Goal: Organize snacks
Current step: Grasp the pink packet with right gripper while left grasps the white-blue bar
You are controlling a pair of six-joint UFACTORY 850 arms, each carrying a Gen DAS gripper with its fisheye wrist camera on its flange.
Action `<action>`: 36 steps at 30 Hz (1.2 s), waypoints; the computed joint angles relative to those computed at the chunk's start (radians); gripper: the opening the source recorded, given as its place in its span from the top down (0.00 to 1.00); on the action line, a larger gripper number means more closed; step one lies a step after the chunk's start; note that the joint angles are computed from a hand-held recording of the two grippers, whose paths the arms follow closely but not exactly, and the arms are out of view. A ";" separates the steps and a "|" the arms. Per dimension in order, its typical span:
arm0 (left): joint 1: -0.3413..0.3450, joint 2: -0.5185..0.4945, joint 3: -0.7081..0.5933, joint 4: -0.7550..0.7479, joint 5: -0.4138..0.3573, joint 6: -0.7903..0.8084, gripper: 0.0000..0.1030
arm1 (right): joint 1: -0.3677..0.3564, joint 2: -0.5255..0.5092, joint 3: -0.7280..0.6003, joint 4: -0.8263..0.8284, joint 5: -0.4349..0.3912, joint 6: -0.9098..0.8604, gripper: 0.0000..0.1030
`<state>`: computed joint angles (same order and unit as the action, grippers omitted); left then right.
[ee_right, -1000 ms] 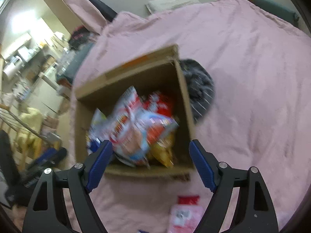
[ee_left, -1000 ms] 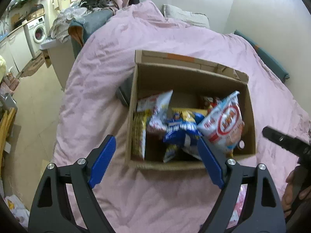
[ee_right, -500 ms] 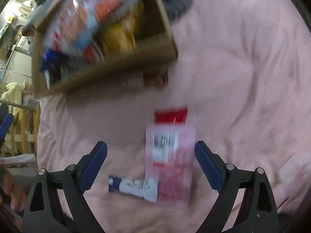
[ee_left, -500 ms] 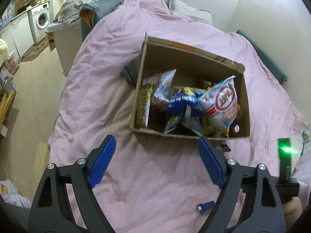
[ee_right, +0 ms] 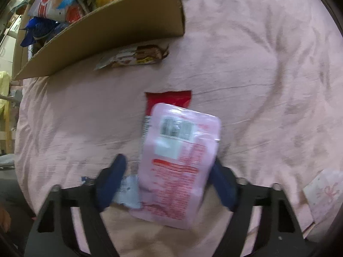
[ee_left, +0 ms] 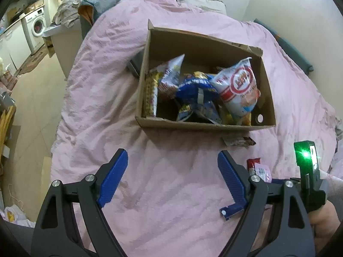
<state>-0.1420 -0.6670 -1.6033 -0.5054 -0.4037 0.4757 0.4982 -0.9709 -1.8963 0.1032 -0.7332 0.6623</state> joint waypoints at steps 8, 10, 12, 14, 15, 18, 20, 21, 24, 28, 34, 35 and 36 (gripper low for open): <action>-0.031 -0.009 -0.007 0.004 -0.015 0.012 0.19 | -0.021 0.164 0.235 0.061 0.206 -0.038 0.43; -0.041 -0.016 -0.012 0.017 -0.027 0.014 0.19 | -0.034 0.218 0.309 0.096 0.282 -0.055 0.43; -0.053 -0.026 -0.019 0.032 -0.049 0.024 0.19 | -0.042 0.260 0.361 0.121 0.345 -0.064 0.43; -0.066 -0.041 -0.029 0.047 -0.081 0.044 0.19 | -0.048 0.296 0.395 0.093 0.391 -0.030 0.43; -0.072 -0.047 -0.032 0.046 -0.100 0.065 0.19 | -0.049 0.306 0.403 0.038 0.395 0.024 0.43; -0.100 -0.086 -0.058 0.106 -0.191 0.107 0.19 | -0.059 0.328 0.418 0.037 0.405 0.047 0.43; -0.111 -0.113 -0.075 0.110 -0.261 0.153 0.19 | -0.066 0.336 0.428 0.087 0.422 0.012 0.43; -0.116 -0.117 -0.072 0.111 -0.272 0.170 0.19 | -0.063 0.326 0.413 0.082 0.421 0.020 0.43; -0.134 -0.116 -0.051 0.096 -0.279 0.260 0.19 | -0.065 0.324 0.406 0.110 0.433 -0.003 0.43; -0.158 -0.126 -0.045 0.120 -0.280 0.302 0.19 | -0.063 0.306 0.389 0.220 0.449 -0.099 0.43; -0.177 -0.168 -0.083 0.142 -0.302 0.306 0.27 | -0.066 0.306 0.390 0.248 0.458 -0.119 0.43; -0.179 -0.176 -0.092 0.150 -0.308 0.293 0.27 | -0.067 0.307 0.392 0.250 0.460 -0.117 0.43; -0.180 -0.184 -0.100 0.153 -0.316 0.280 0.29 | -0.068 0.308 0.395 0.262 0.462 -0.126 0.43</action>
